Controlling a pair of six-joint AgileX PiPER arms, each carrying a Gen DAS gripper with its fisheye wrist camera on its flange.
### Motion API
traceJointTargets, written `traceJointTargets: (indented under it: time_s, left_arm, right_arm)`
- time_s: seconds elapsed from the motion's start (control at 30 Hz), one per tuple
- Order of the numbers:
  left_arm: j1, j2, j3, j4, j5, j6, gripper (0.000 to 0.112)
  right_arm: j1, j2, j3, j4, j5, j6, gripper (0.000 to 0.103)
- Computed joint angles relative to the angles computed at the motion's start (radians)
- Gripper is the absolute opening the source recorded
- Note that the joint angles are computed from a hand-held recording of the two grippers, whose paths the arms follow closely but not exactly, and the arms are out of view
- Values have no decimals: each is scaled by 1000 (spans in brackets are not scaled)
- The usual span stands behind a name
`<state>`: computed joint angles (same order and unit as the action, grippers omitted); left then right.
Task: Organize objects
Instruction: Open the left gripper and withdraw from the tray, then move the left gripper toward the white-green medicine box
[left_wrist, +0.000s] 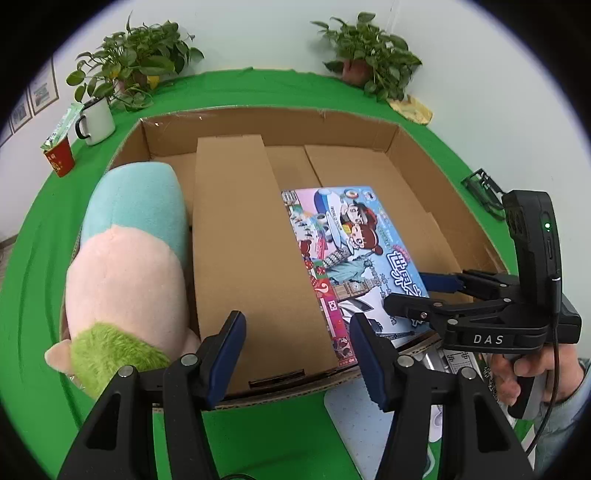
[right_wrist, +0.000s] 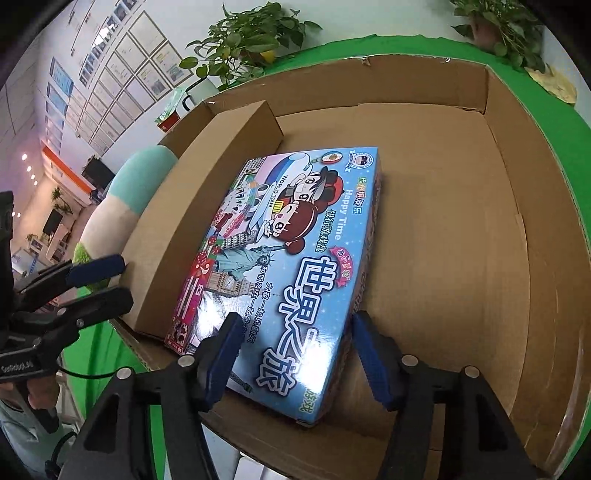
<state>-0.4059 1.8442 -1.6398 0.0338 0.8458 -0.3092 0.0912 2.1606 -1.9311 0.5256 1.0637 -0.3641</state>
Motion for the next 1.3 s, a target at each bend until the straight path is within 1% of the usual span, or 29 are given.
traceJointTargets:
  time_s: [0.03, 0.07, 0.1, 0.13, 0.17, 0.2, 0.23, 0.27, 0.33, 0.4, 0.43, 0.47, 0.53, 0.57, 0.67, 0.77, 0.83, 0.87, 0.9, 0.97, 1.03, 1.07, 1.1, 1.13, 1.17, 1.2, 1.23, 1.27, 1.3]
  left_arm:
    - [-21, -41, 49, 78, -51, -58, 57]
    - [-37, -75, 90, 129, -95, -100, 58]
    - [-66, -128, 156, 220, -165, -182, 58]
    - [-93, -191, 229, 320, -237, -277, 59]
    - [-116, -240, 284, 420, -288, -370, 64]
    - [-137, -295, 338, 520, -331, -457, 75]
    - [-159, -333, 370, 620, -340, -547, 81]
    - [-191, -379, 394, 720, -316, -638, 85]
    - [-264, -435, 433, 920, -247, -827, 85]
    - [-338, -468, 479, 1101, -168, -1007, 85]
    - [-376, -476, 482, 1143, -92, -1050, 85]
    - [-413, -481, 478, 1158, -12, -1071, 85]
    - [-454, -494, 472, 1131, 66, -1051, 85]
    - [-472, -504, 474, 1103, 89, -1037, 85]
    - [-519, -531, 507, 1064, 129, -1058, 85]
    - [-565, -522, 540, 1039, 176, -1068, 82]
    - [-595, -522, 570, 1020, 178, -1078, 66]
    - [-604, -528, 581, 1004, 172, -1072, 32]
    - [-607, -534, 591, 975, 160, -1054, 1]
    - [-616, -530, 597, 924, 168, -1054, 3]
    - [-632, -536, 614, 928, 156, -1099, 3]
    - [-639, -552, 631, 936, 132, -1119, 6]
    - [-655, -549, 629, 944, 146, -1134, 35]
    - [-664, -537, 617, 941, 167, -1130, 60]
    - [-692, -513, 602, 956, 217, -1154, 99]
    - [-725, -501, 606, 996, 255, -1209, 103]
    - [-744, -496, 610, 1026, 262, -1239, 103]
    - [-739, -491, 609, 1016, 241, -1229, 103]
    - [-726, -485, 601, 987, 216, -1202, 103]
  right_arm:
    - [4, -8, 6, -13, -12, 22, 64]
    - [13, -39, 45, -39, -54, 47, 78]
    - [28, -103, 122, -82, -137, 69, 101]
    - [43, -172, 210, -126, -229, 90, 102]
    - [61, -238, 290, -179, -318, 119, 103]
    - [82, -299, 359, -251, -382, 164, 103]
    - [102, -348, 409, -328, -417, 215, 103]
    - [128, -407, 476, -428, -461, 286, 103]
    - [163, -482, 558, -569, -497, 402, 103]
    - [182, -561, 642, -636, -519, 476, 103]
    - [185, -609, 690, -643, -530, 493, 103]
    - [189, -656, 736, -659, -538, 518, 103]
    - [193, -755, 829, -667, -558, 531, 103]
    - [202, -810, 881, -674, -576, 542, 103]
    - [186, -979, 993, -607, -560, 458, 103]
    - [206, -1105, 1076, -604, -539, 459, 102]
    - [212, -1182, 1124, -597, -532, 453, 95]
    - [212, -1216, 1143, -597, -525, 451, 79]
    - [212, -1248, 1159, -601, -515, 448, 53]
    - [186, -1304, 1183, -560, -488, 368, 25]
    - [93, -1365, 1214, -387, -459, 168, 29]
    - [31, -1379, 1221, -289, -437, 68, 54]
    - [-47, -1392, 1226, -189, -395, -32, 103]
    - [-126, -1404, 1233, -93, -357, -132, 101]
    - [-203, -1422, 1249, -1, -329, -232, 103]
    - [-285, -1435, 1266, 68, -295, -332, 103]
    - [-338, -1438, 1277, 98, -271, -391, 103]
    - [-356, -1427, 1282, 99, -265, -411, 103]
    - [-402, -1420, 1291, 121, -233, -456, 103]
